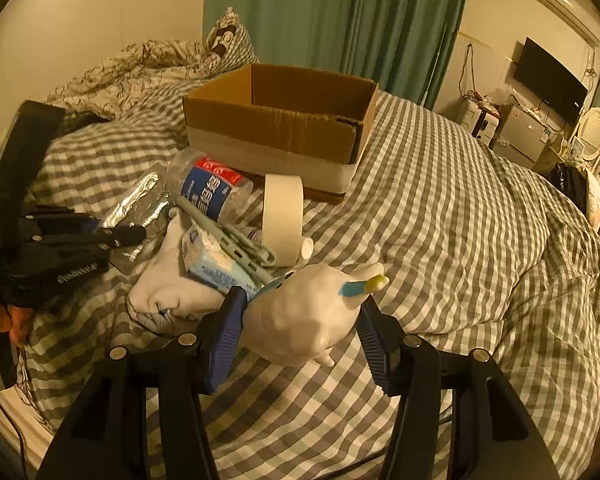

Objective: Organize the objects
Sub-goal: 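Grasp the blister pack with the left tool while the right grasps the white figurine, drop both into box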

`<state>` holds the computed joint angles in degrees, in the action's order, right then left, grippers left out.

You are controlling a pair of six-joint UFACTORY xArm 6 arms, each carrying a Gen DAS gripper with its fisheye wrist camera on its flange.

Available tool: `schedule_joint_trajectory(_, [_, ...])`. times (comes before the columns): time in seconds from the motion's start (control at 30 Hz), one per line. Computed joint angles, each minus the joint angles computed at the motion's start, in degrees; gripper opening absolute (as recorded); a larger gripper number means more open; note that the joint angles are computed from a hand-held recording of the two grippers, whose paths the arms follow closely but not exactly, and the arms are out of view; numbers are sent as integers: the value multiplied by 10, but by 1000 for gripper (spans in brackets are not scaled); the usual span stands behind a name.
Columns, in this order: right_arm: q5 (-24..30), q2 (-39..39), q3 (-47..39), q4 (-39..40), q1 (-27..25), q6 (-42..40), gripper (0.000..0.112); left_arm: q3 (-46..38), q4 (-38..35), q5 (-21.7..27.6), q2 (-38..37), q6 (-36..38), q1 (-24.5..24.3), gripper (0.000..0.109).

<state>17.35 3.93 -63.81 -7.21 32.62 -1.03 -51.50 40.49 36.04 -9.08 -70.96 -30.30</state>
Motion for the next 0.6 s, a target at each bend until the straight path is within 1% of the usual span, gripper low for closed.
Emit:
schedule_joint_trajectory(0.07, [-4, -3, -4, 8, -1, -6, 55, -4, 30, 15, -22, -16, -2, 8])
schedule_joint_trajectory(0.13, [-9, -4, -14, 1, 0, -4, 55, -14, 51, 26, -33, -23, -3, 8])
schedule_joint_trajectory(0.27, [-4, 17, -77, 3, 4, -22, 55, -53, 77, 31, -36, -7, 10, 8])
schedule_joint_trajectory(0.37, [2, 50, -151, 14, 10, -43, 55, -98, 89, 30, -18, 15, 24, 8])
schedule_joint_trajectory(0.47, [14, 95, -242, 50, 16, -76, 55, -150, 93, 27, 12, 40, 39, 8])
schedule_joint_trajectory(0.6, [55, 182, -397, 91, 17, -108, 55, -213, 72, 8, 57, 85, 67, 8])
